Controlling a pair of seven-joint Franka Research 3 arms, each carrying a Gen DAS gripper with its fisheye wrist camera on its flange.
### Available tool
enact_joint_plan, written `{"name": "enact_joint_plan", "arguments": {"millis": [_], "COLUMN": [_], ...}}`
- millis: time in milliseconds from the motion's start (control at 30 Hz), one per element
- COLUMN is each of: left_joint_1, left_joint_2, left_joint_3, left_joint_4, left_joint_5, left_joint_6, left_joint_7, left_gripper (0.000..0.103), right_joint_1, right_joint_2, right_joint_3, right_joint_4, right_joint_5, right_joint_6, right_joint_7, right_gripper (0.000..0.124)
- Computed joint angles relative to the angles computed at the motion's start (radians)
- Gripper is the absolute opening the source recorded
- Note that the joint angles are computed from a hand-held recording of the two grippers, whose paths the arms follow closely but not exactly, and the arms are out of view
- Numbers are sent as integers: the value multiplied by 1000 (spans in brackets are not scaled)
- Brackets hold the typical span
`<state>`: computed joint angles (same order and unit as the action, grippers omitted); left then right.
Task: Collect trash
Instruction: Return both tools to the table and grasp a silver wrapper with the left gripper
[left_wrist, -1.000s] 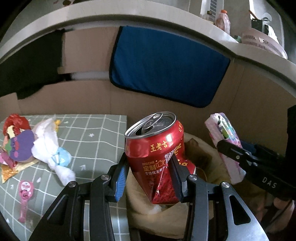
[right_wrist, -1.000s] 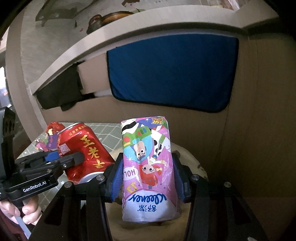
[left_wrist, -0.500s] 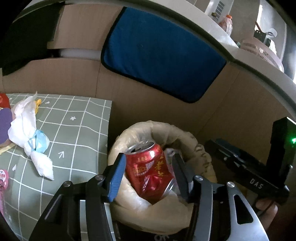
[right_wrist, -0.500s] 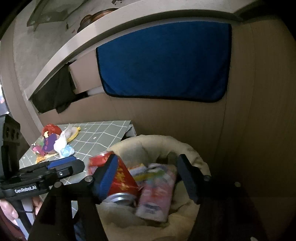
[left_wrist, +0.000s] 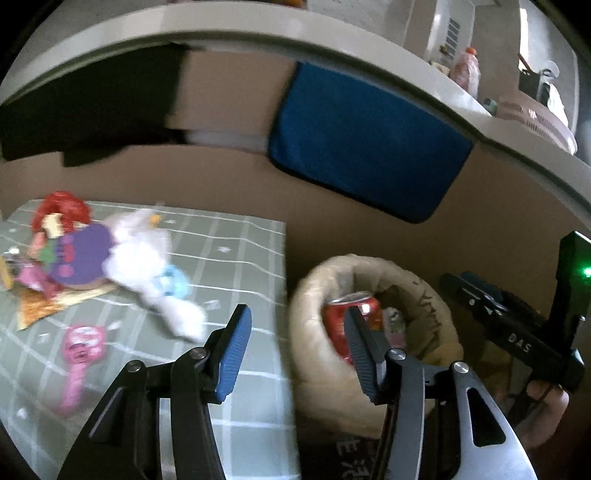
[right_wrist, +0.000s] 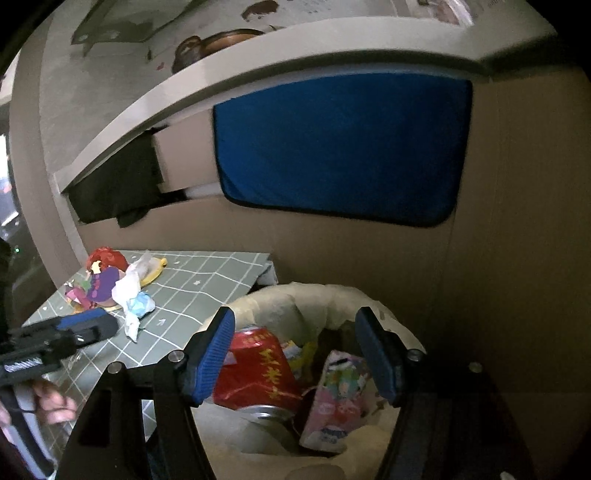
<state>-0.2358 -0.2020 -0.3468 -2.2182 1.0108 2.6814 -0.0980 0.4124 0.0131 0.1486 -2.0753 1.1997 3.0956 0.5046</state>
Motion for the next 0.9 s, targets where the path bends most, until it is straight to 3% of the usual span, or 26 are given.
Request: {"name": "enact_joint_plan", "arguments": {"millis": [133, 267, 400, 633, 900], "left_joint_1": [-2, 22, 52, 140, 283], "left_joint_2": [-142, -281, -424, -583, -596], "left_joint_3": [-1, -3, 13, 33, 38], "left_joint_4": [-106, -219, -346, -523, -573], "left_joint_5": [-55, -129, -213, -288, -350], "left_joint_6": [-51, -122, -150, -42, 112], "left_joint_7": [4, 21, 2, -43, -57], "left_gripper": [53, 53, 53, 53, 53], "right_joint_1": [15, 49, 84, 105, 132], "right_joint_2": [-2, 0, 19, 76, 177], "right_joint_3": [11, 36, 54, 81, 97], "right_joint_4": [9, 43, 57, 113, 199], "right_joint_5": [-14, 137, 8, -154, -415], "right_joint_6": [-26, -1, 16, -107, -146], "right_joint_7": [4, -164, -73, 42, 240], "right_gripper": [66, 66, 66, 65, 65]}}
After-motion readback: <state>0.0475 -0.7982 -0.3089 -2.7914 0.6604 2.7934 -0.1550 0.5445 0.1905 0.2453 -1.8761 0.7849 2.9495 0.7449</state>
